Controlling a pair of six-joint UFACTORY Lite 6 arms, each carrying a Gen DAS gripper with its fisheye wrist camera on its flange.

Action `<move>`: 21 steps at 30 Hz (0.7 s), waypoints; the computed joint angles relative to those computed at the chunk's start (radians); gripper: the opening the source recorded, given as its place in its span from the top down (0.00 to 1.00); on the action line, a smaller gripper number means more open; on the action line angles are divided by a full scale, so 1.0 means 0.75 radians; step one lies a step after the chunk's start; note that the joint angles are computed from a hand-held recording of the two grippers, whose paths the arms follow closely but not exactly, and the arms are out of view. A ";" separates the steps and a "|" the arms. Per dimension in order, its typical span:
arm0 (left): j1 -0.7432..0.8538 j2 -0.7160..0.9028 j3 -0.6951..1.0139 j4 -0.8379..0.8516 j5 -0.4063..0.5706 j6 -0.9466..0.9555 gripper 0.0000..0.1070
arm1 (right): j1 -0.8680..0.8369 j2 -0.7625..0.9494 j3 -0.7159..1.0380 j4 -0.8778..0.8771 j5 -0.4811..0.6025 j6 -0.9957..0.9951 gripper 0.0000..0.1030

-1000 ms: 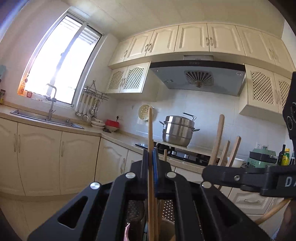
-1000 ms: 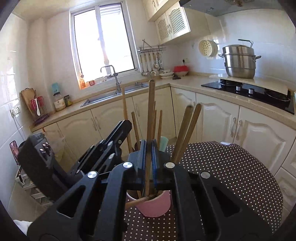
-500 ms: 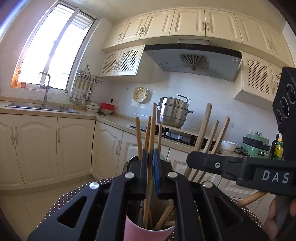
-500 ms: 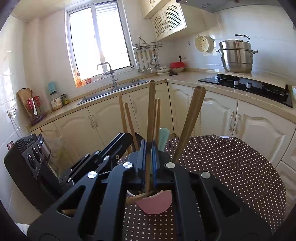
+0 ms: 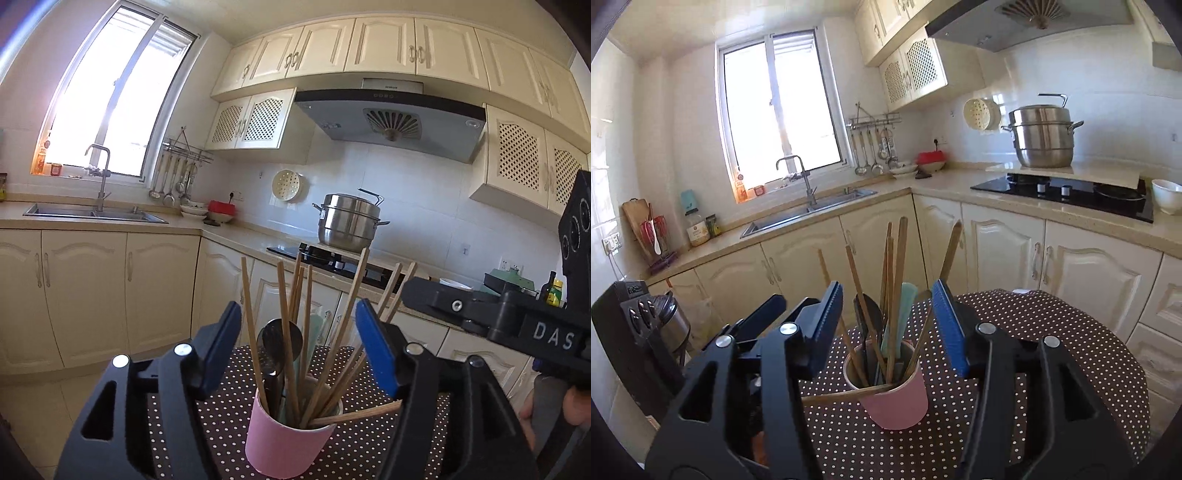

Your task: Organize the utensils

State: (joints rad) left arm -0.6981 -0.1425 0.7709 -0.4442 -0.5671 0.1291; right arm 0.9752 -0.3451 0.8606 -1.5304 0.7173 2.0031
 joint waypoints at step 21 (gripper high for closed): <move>-0.609 -0.415 0.010 -1.411 -0.099 1.374 0.28 | 1.019 -0.260 -0.179 0.271 1.235 0.074 0.35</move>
